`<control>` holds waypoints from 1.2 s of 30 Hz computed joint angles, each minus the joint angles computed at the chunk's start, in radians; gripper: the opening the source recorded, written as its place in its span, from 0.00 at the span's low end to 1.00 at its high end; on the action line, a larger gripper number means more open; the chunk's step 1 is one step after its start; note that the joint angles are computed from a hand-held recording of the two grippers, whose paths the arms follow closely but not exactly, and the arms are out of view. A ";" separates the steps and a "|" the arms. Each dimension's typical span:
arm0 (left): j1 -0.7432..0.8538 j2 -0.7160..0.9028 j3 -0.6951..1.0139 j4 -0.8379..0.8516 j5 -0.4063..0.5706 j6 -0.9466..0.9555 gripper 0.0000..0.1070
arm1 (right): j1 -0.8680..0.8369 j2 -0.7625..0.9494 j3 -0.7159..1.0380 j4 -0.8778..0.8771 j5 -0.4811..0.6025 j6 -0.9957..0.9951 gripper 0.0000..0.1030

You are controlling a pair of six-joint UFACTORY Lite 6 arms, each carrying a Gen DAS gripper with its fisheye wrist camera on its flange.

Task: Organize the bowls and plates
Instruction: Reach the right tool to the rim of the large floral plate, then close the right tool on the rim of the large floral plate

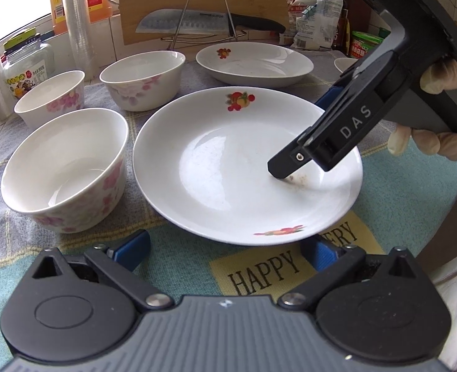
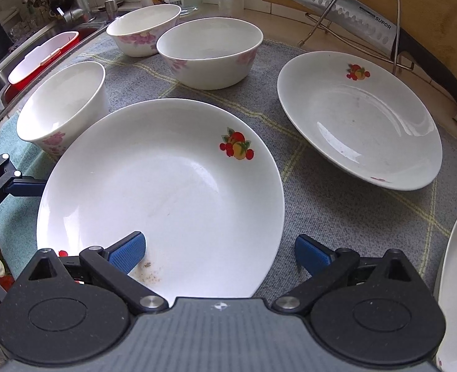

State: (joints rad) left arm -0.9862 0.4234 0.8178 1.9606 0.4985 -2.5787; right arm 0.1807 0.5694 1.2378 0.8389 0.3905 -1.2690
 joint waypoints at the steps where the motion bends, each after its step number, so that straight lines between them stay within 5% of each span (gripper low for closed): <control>1: 0.005 -0.005 -0.008 0.026 -0.002 -0.013 0.96 | 0.002 -0.001 -0.002 -0.001 -0.004 0.010 1.00; 8: 0.058 -0.042 -0.095 0.353 0.004 -0.193 0.96 | 0.002 0.002 0.007 -0.015 -0.003 0.047 1.00; 12: 0.079 -0.043 -0.113 0.461 0.016 -0.249 0.96 | -0.037 0.027 0.067 -0.002 0.123 0.070 1.00; 25: 0.091 -0.028 -0.140 0.558 0.079 -0.328 0.96 | -0.066 0.209 0.377 -0.082 0.357 0.086 1.00; 36: 0.093 -0.031 -0.146 0.558 0.083 -0.331 0.96 | -0.087 0.463 0.796 -0.165 0.626 0.209 0.87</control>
